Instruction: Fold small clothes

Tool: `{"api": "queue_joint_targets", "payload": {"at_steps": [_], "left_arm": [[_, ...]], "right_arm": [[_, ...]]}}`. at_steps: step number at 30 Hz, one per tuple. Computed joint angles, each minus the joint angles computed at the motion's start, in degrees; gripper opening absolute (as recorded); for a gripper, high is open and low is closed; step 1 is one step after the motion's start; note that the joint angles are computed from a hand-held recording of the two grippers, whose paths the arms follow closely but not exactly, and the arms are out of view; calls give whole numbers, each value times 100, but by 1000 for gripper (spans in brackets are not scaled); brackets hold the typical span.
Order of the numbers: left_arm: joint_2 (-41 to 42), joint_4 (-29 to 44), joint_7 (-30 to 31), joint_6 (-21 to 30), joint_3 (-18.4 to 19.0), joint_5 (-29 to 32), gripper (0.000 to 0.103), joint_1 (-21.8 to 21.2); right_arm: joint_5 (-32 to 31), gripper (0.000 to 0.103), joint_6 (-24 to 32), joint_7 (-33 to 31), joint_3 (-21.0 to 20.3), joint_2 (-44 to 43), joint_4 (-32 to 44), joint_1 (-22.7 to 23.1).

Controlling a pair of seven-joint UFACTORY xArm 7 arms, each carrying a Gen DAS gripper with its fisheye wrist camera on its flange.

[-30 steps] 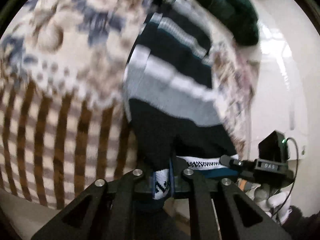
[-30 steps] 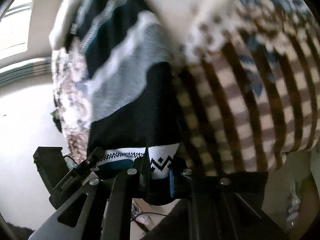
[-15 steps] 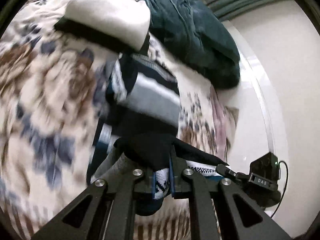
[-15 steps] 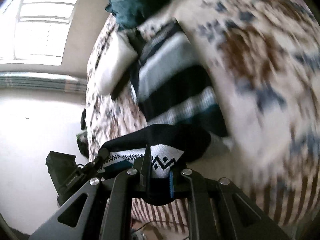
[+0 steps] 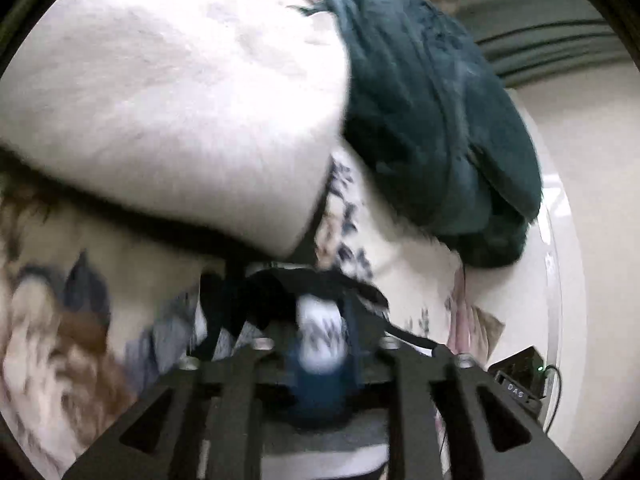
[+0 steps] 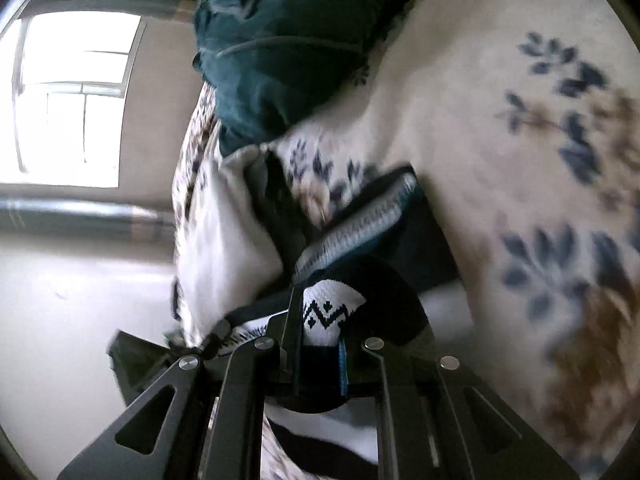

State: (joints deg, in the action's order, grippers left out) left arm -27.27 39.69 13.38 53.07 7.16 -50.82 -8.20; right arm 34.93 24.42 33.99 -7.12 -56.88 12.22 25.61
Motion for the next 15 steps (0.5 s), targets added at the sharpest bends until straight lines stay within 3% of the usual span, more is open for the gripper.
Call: {"api": "queue_joint_targets", "payload": {"at_steps": [2, 4, 7, 11, 12, 15], "left_arm": [[189, 74, 167, -109, 89, -291, 58, -37], [119, 52, 300, -112, 186, -500, 66, 24], [-163, -101, 252, -18, 238, -378, 67, 203], [-495, -316, 165, 47, 88, 292, 67, 344], [-441, -284, 145, 16, 9, 464, 67, 310], [-641, -383, 89, 10, -247, 1040, 67, 207]], "right_arm": [[65, 24, -59, -441, -481, 724, 297, 217], [43, 46, 38, -624, -444, 885, 377, 90], [-180, 68, 277, -609, -74, 525, 219, -345], [-97, 74, 527, -892, -298, -92, -46, -319], [-112, 78, 683, -942, -333, -170, -57, -357], [-258, 79, 1342, -1053, -306, -62, 106, -471]]}}
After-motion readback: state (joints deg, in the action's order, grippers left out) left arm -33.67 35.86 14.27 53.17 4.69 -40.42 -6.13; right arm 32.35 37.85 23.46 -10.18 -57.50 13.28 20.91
